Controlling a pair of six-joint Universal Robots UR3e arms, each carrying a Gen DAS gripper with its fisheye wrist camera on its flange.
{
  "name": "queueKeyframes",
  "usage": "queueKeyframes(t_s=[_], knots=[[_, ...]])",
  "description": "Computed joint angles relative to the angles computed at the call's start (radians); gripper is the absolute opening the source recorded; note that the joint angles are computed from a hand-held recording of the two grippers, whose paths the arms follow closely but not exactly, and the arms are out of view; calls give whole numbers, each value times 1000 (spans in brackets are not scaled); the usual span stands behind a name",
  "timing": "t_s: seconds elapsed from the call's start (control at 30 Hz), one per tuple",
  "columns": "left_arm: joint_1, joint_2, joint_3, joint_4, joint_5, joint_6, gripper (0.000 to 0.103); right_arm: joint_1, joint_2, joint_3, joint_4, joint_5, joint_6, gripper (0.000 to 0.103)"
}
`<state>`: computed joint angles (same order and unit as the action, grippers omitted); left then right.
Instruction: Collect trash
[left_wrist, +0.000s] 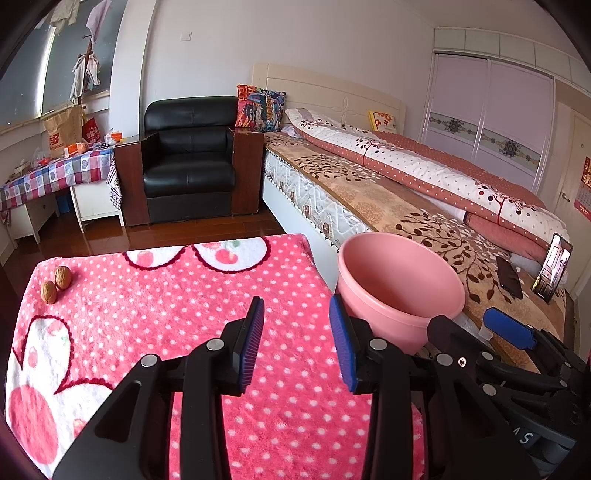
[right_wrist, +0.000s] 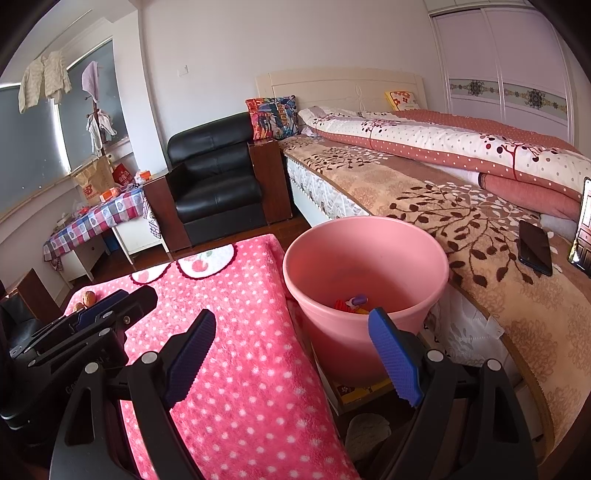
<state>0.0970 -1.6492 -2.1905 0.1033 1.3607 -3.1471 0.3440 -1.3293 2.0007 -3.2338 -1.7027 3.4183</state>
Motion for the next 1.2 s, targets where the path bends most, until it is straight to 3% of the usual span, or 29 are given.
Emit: queueKeyframes(t_s=[1.2], knots=[[-9, -5, 4, -1, 8, -1, 37, -12, -8, 39, -29, 10, 6, 83]])
